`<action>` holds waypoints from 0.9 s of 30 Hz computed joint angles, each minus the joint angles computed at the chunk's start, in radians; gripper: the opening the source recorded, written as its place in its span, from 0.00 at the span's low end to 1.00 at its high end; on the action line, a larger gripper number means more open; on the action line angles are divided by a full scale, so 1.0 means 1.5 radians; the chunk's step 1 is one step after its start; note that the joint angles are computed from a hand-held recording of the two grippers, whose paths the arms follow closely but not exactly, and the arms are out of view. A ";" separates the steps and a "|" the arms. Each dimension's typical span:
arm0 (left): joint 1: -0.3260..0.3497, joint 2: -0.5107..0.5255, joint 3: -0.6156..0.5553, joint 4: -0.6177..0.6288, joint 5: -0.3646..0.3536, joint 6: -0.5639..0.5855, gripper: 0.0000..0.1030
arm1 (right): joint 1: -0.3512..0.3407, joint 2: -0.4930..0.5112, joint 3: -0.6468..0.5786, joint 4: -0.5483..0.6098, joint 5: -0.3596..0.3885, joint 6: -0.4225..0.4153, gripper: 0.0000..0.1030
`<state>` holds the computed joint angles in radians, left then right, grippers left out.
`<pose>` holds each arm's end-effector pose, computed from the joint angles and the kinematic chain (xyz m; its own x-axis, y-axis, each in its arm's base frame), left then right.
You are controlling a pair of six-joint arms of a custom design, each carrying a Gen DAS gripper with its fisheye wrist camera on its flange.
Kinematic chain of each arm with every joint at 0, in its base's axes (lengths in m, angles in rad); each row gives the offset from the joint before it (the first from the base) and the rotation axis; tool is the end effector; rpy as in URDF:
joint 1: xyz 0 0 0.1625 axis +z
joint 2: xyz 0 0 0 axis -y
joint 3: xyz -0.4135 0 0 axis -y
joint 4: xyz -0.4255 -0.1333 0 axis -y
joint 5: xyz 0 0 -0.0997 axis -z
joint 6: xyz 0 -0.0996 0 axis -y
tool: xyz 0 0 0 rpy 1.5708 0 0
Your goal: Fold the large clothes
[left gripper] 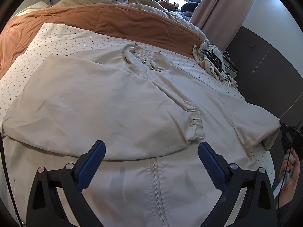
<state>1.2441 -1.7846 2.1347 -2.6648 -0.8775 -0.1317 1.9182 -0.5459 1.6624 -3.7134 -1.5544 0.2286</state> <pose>0.0462 -0.4773 0.4318 -0.8908 -0.2531 -0.3773 0.1202 0.6695 -0.7331 0.3573 -0.5906 0.0285 -0.9510 -0.2340 -0.2021 0.0401 0.5547 -0.8311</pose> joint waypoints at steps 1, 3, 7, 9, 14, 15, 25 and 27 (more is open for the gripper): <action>0.000 -0.002 0.001 -0.001 -0.002 -0.001 0.97 | 0.004 0.001 -0.002 0.004 0.005 -0.003 0.01; 0.001 -0.004 0.003 -0.001 -0.006 -0.005 0.97 | 0.013 0.007 -0.008 0.014 0.007 -0.005 0.01; 0.004 -0.004 0.001 0.005 -0.016 -0.005 0.97 | 0.016 0.015 -0.017 0.048 0.047 -0.011 0.01; 0.003 -0.006 0.003 0.004 -0.014 -0.001 0.97 | 0.013 0.014 -0.023 0.072 0.060 -0.025 0.01; 0.009 -0.004 -0.001 0.010 -0.029 -0.001 0.97 | 0.017 0.018 -0.061 0.167 0.079 -0.060 0.01; 0.010 -0.004 -0.001 0.011 -0.030 -0.001 0.97 | 0.018 0.024 -0.075 0.188 0.082 -0.066 0.01; 0.011 -0.009 0.002 0.013 -0.042 -0.009 0.97 | 0.047 0.072 -0.188 0.414 0.006 -0.096 0.02; 0.011 -0.011 0.003 0.011 -0.043 -0.010 0.97 | 0.052 0.073 -0.203 0.456 -0.018 -0.080 0.02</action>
